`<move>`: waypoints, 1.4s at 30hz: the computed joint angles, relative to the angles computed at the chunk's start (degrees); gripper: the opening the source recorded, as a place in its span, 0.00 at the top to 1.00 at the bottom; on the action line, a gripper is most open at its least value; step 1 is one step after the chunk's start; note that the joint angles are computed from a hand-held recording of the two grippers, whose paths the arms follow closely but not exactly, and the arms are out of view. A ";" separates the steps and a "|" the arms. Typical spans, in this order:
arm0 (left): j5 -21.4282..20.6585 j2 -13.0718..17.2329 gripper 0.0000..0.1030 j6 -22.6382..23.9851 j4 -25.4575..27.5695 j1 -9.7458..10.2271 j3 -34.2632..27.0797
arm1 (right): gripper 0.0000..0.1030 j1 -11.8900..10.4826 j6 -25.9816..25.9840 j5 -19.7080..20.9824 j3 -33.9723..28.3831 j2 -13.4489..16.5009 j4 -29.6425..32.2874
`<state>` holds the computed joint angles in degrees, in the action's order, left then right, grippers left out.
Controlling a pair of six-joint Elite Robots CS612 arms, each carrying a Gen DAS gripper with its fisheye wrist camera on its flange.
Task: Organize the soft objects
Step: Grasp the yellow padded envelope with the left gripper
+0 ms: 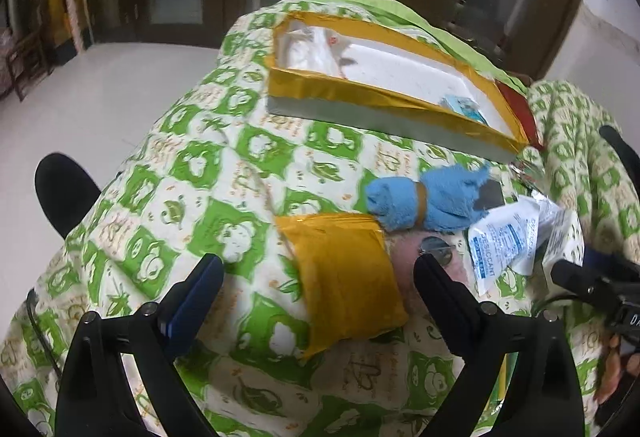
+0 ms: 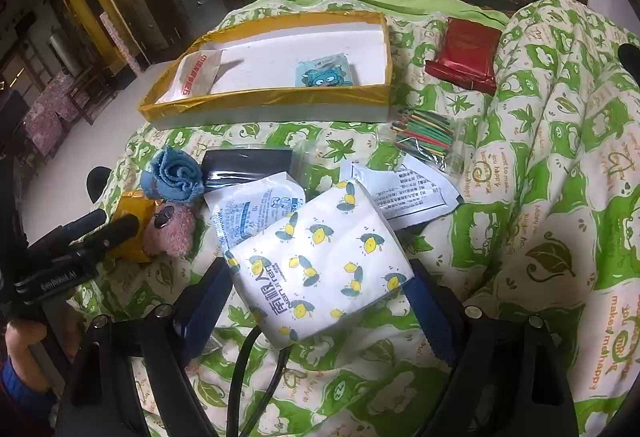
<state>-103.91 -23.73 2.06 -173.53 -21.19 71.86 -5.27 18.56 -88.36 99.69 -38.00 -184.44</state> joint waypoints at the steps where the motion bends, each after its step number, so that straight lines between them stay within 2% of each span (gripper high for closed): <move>1: 0.41 0.05 0.07 -0.13 0.84 -0.03 -0.20 | 0.13 -0.02 0.02 0.02 -0.07 0.06 -0.01; 3: 1.75 0.06 0.07 1.12 2.23 -0.39 -0.30 | 0.13 0.03 0.08 -0.05 -0.12 0.07 0.10; 6: 4.84 -0.14 0.09 5.41 1.17 -1.49 0.70 | 0.13 0.04 0.00 -0.12 -0.11 0.09 0.04; 8: 5.88 -0.16 0.21 6.80 0.60 -1.87 1.04 | 0.13 0.03 0.02 -0.04 -0.09 0.08 0.04; 13: 5.60 0.03 0.39 5.42 0.71 -1.65 0.69 | 0.13 -0.05 -0.09 0.14 -0.09 0.18 -0.21; 21: 4.46 0.05 0.40 3.46 0.31 -1.11 0.48 | 0.13 -0.04 0.09 0.19 0.15 0.10 -0.76; 22: 4.23 0.00 0.43 3.39 0.26 -1.06 0.56 | 0.13 -0.03 0.12 0.17 0.17 0.10 -0.82; 23: 3.67 0.00 0.52 3.66 0.26 -0.99 0.55 | 0.13 -0.02 0.09 0.17 0.17 0.11 -0.85; 24: 3.36 -0.04 0.55 4.05 0.23 -0.99 0.60 | 0.13 -0.03 0.07 0.19 0.15 0.14 -0.87; 27: 3.05 -0.29 0.57 4.95 -1.20 -1.06 1.28 | 0.13 0.01 0.14 0.18 0.23 0.09 -1.07; 32: 0.68 -0.47 0.58 2.89 -2.57 -0.44 1.49 | 0.13 0.07 0.24 0.09 0.37 0.05 -1.57; 42: -1.10 -0.91 0.58 0.97 -5.34 0.14 2.20 | 0.13 0.18 0.08 -0.22 0.43 0.06 -2.00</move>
<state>-105.02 -24.64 3.04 -178.87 -21.05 74.06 -5.10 18.65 -88.58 100.12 -37.95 -186.45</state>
